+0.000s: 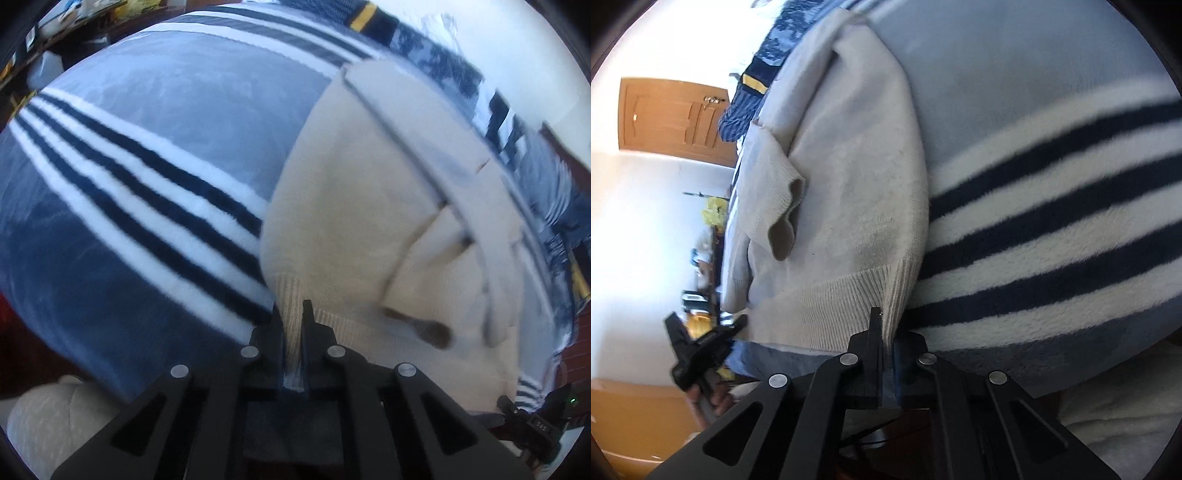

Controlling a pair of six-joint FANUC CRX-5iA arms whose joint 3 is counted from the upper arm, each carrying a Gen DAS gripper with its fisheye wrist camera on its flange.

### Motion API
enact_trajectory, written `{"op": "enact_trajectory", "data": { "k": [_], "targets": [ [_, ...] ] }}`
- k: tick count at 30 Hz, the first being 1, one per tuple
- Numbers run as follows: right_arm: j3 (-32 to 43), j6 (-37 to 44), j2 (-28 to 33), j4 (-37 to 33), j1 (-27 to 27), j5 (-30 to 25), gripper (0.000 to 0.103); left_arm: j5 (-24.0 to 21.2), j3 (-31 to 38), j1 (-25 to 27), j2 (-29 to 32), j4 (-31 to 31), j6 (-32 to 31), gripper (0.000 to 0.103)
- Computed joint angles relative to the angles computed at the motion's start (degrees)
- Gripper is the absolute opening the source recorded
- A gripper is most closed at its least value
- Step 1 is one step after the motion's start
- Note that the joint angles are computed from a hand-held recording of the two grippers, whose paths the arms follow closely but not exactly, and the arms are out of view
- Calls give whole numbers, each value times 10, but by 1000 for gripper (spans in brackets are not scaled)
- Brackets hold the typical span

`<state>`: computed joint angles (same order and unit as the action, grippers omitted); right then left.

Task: Fold small clothes

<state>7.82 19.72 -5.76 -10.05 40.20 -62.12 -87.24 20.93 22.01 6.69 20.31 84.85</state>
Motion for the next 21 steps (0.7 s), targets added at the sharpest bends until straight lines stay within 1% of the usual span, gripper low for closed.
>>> {"op": "enact_trajectory", "data": {
  "k": [1, 2, 3, 5, 6, 8, 10, 11, 12, 14, 15, 18, 19, 21],
  "targets": [
    [-5, -12, -9, 25, 10, 4, 4, -3, -3, 9, -3, 15, -1, 6],
    [-19, -31, -26, 45, 18, 22, 4, -10, -13, 25, -12, 44, -6, 6],
    [-47, -68, -55, 76, 30, 53, 4, -15, -21, 35, -19, 64, -11, 6],
    [-93, -133, -102, 134, 52, 90, 3, -36, -30, 55, -34, 100, -26, 6],
    [-107, -157, -118, 158, 61, 94, 3, -45, -33, 59, -42, 108, -35, 6],
    [-137, -203, -154, 207, 82, 100, 3, -53, -41, 56, -58, 90, -54, 6],
    [-142, -221, -168, 228, 102, 73, 3, -52, -45, 41, -63, 46, -68, 6],
    [-137, -218, -167, 218, 103, 57, 3, -60, -44, 33, -57, 26, -62, 6],
    [-125, -204, -159, 198, 98, 33, 3, -70, -45, 33, -50, 23, -50, 6],
    [-98, -189, -136, 181, 98, -14, 3, -75, -49, 45, -53, 45, -47, 6],
    [-89, -185, -130, 182, 101, -28, 3, -74, -48, 50, -59, 54, -55, 6],
    [-58, -170, -119, 210, 127, -76, 3, -86, -35, 57, -71, 48, -74, 6],
    [-45, -167, -114, 215, 138, -100, 3, -87, -40, 57, -75, 41, -82, 6],
    [-42, -168, -115, 211, 153, -129, 3, -90, -58, 57, -81, 21, -95, 6]
  ]
}}
